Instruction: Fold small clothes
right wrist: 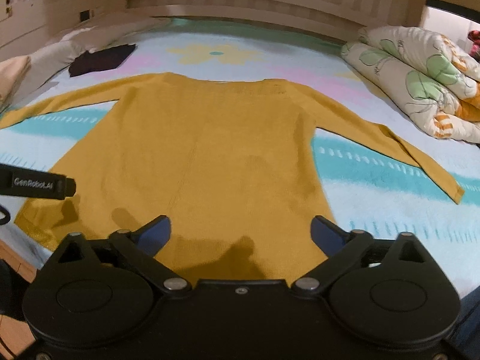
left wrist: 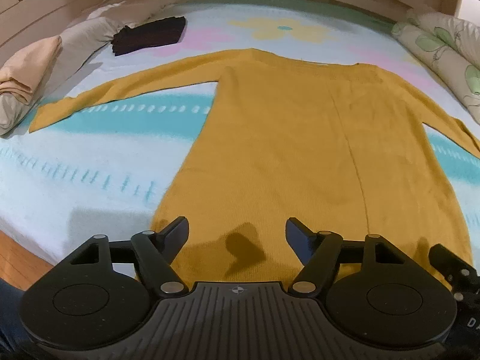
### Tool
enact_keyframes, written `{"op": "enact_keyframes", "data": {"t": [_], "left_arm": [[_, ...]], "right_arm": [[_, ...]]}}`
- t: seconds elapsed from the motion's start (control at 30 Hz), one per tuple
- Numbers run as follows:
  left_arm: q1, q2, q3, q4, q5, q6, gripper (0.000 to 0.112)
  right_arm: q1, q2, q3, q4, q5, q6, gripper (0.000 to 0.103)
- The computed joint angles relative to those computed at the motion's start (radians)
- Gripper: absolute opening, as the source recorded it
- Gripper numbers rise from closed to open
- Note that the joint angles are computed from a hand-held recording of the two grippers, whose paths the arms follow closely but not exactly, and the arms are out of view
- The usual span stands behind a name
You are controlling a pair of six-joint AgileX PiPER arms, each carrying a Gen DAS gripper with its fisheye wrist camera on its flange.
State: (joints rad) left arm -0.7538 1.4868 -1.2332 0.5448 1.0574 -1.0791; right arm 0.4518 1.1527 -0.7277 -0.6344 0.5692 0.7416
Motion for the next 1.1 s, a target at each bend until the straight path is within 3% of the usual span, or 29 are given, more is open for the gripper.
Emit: {"op": "enact_keyframes", "data": {"t": [0.1,0.23,0.33,0.47,0.53,0.63,0.8,0.87,0.93,1.0,1.1], "left_arm": [[-0.004,0.006,-0.013,0.027,0.007,-0.017,0.07],[0.019,0.021,-0.034,0.034,-0.009,0.01,0.069],[0.045,0.055,-0.077,0.027,-0.007,0.055,0.067],[0.088,0.108,-0.173,0.018,0.006,0.118,0.064],[0.109,0.144,-0.245,0.021,0.018,0.147,0.064],[0.142,0.204,-0.371,0.015,0.043,0.202,0.064],[0.177,0.322,-0.592,0.008,0.069,0.298,0.063],[0.198,0.373,-0.68,-0.038,0.075,0.348,0.062],[0.214,0.424,-0.758,-0.076,0.088,0.389,0.062],[0.226,0.476,-0.833,-0.113,0.1,0.437,0.062],[0.235,0.548,-0.932,-0.153,0.116,0.504,0.062]], "right_arm": [[-0.03,0.018,-0.03,0.106,-0.003,-0.113,0.094],[-0.09,0.064,-0.101,0.276,0.025,-0.266,0.085],[-0.13,0.095,-0.155,0.333,0.031,-0.293,0.083],[-0.268,0.152,-0.276,0.63,0.073,-0.573,0.083],[-0.326,0.184,-0.342,0.722,0.1,-0.663,0.085],[-0.415,0.249,-0.461,0.822,0.166,-0.756,0.099],[-0.561,0.347,-0.616,0.893,0.231,-0.896,0.098],[-0.612,0.398,-0.679,0.878,0.253,-0.914,0.091],[-0.677,0.464,-0.754,0.867,0.291,-0.94,0.074],[-0.748,0.537,-0.829,0.862,0.323,-0.968,0.064],[-0.839,0.643,-0.929,0.819,0.348,-0.969,0.058]]}}
